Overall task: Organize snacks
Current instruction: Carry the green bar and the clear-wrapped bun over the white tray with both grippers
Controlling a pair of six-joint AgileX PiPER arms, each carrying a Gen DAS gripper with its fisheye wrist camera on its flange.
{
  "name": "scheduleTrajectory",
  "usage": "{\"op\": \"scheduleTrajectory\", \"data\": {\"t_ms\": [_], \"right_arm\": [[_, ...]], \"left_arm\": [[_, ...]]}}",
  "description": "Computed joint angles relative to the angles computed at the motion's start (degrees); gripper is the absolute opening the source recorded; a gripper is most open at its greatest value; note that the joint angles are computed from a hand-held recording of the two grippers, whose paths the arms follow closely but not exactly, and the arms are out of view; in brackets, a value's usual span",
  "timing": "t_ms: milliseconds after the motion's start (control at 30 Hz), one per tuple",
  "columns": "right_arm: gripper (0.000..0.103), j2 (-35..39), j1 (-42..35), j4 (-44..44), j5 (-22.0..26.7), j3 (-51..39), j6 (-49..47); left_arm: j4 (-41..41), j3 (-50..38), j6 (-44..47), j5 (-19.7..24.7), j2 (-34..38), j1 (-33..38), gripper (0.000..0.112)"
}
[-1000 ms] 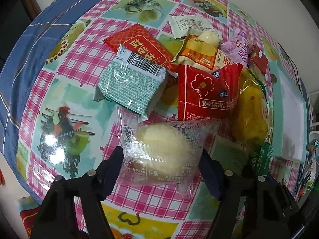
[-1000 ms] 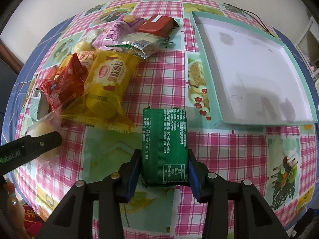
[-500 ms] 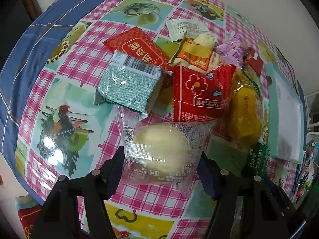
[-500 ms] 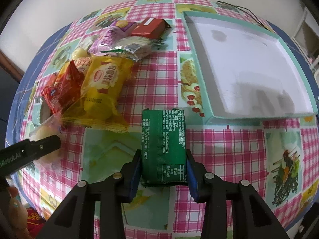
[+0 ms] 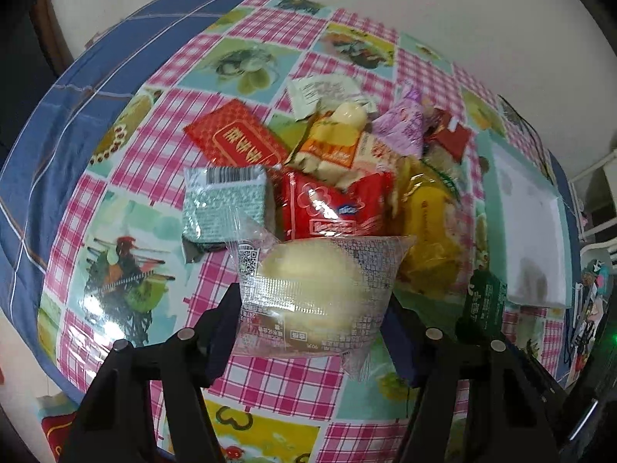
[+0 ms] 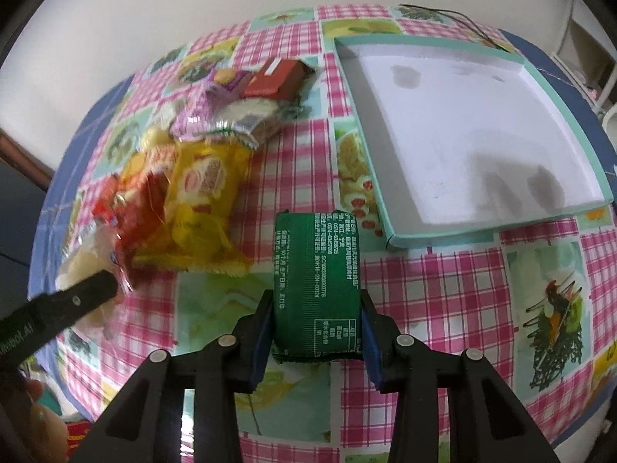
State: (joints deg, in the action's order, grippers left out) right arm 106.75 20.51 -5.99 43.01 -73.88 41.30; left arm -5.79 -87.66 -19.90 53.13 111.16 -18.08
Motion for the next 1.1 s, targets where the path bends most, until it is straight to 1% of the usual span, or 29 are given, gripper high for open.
{"op": "scheduleTrajectory", "data": {"t_ms": [67, 100, 133, 267, 367, 500, 667, 867, 967, 1100], "right_arm": [[0.043, -0.7, -0.4, -0.2, -0.4, 0.1, 0.4], [0.043, -1.2, -0.3, -1.6, -1.0, 0.5, 2.0], [0.043, -1.7, 0.1, -1.9, -1.2, 0.7, 2.8], [0.043, -3.8, 1.0, -4.2, -2.7, 1.5, 5.7], [0.043, -4.9, 1.8, -6.1, -3.1, 1.0, 7.4], [0.043, -5.5, 1.9, -8.1, -3.7, 0.7, 9.2], [0.043, -6.1, 0.3, -9.0, -4.3, 0.4, 10.9], [0.043, -4.7, -2.2, -10.5, -3.7, -2.2, 12.8], [0.043, -4.9, -4.0, -10.1, -4.2, -2.4, 12.5], [0.043, -4.4, -6.5, -10.9, -3.3, -3.2, 13.3]], "left_arm": [[0.4, -1.0, 0.1, 0.0, 0.3, -0.1, 0.069], [0.5, -1.5, 0.3, 0.2, 0.2, -0.1, 0.069], [0.5, -0.5, 0.6, -0.9, -0.2, 0.1, 0.069], [2.1, -1.1, 0.2, -1.7, -1.0, -0.9, 0.069], [2.1, -0.5, 0.8, -3.9, -1.3, -1.2, 0.069], [2.0, -1.1, 0.9, -4.9, -1.0, -1.4, 0.069], [-1.5, -3.3, 3.8, -5.8, -0.1, -1.5, 0.069], [-2.1, -8.8, 3.9, -5.1, 2.6, -3.1, 0.069], [-1.4, -13.6, 3.3, -4.0, 5.1, -4.4, 0.069], [-1.0, -21.1, 3.4, -2.0, 9.0, -6.1, 0.069]]}}
